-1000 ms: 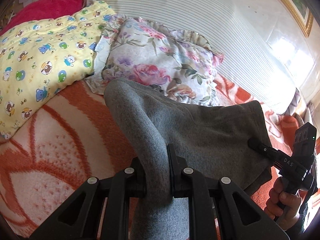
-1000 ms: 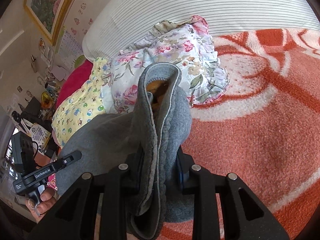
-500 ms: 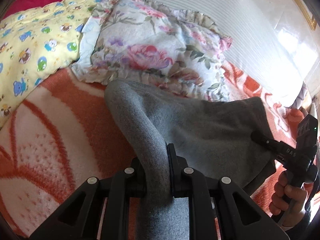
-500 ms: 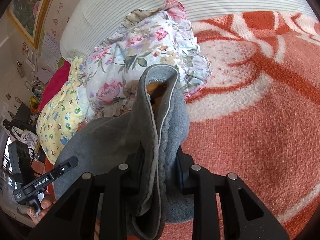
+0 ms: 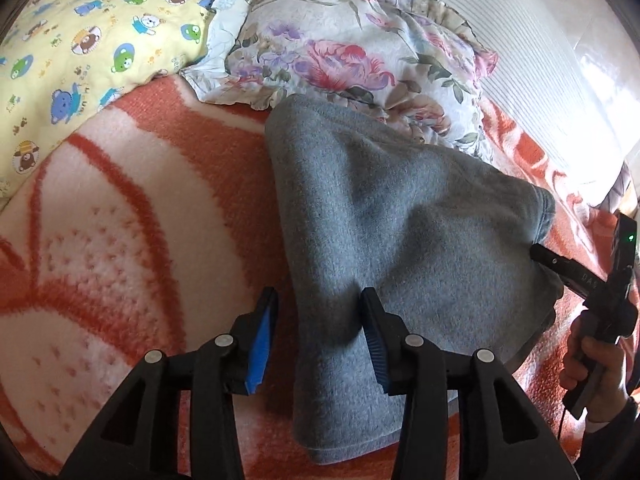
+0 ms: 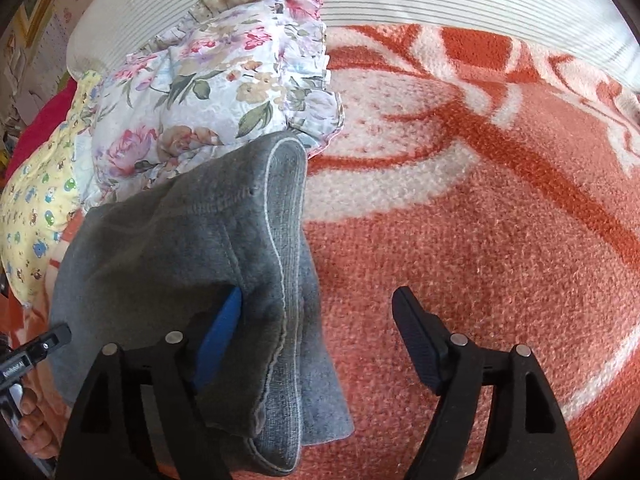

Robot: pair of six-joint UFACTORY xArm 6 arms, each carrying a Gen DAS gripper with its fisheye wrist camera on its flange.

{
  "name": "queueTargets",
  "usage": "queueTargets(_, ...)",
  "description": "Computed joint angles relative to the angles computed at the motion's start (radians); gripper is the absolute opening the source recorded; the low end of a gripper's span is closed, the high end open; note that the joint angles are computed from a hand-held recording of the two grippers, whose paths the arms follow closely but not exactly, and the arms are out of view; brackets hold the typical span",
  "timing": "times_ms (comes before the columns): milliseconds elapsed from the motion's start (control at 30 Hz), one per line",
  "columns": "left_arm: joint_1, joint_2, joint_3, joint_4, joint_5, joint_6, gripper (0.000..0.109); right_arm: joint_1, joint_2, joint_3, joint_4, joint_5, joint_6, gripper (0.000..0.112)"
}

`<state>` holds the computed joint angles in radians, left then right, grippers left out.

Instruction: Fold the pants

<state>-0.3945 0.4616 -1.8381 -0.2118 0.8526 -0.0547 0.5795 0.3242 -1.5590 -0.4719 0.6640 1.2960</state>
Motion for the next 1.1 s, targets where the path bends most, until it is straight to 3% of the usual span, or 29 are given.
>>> queueTargets(100, -0.006, -0.027, 0.017, 0.04, -0.009, -0.013, 0.042, 0.006, -0.028, 0.005, -0.006, 0.003, -0.003, 0.077)
queueTargets(233, -0.009, -0.093, 0.075, 0.032, -0.021, 0.012, 0.042, 0.002, -0.104, 0.076, 0.016, -0.183, -0.025, 0.077)
queueTargets(333, -0.017, -0.13, 0.102, 0.012, -0.017, 0.047, 0.047, 0.018, -0.124, 0.078, 0.101, -0.243, -0.156, 0.082)
queueTargets(400, -0.026, -0.159, 0.129, 0.005, -0.023, 0.072, 0.048, 0.042, -0.12, 0.049, 0.113, -0.216, -0.233, 0.089)
queueTargets(467, -0.036, -0.178, 0.146, 0.0, -0.026, 0.093, 0.051, 0.066, -0.117, 0.031, 0.105, -0.182, -0.297, 0.089)
queueTargets(533, -0.045, -0.196, 0.163, 0.018, -0.03, 0.091, 0.055, 0.081, -0.13, 0.057, 0.085, -0.204, -0.308, 0.09)
queueTargets(633, -0.055, -0.206, 0.168, 0.062, -0.021, 0.06, 0.063, 0.088, -0.141, 0.087, 0.168, -0.229, -0.373, 0.09)
queueTargets(833, -0.072, -0.258, 0.223, 0.146, -0.021, -0.001, 0.066, 0.105, -0.173, 0.122, 0.07, -0.236, -0.335, 0.095)
queueTargets(1100, -0.101, -0.317, 0.297, 0.276, -0.055, -0.08, 0.071, 0.117, -0.163, 0.118, 0.098, -0.248, -0.43, 0.097)
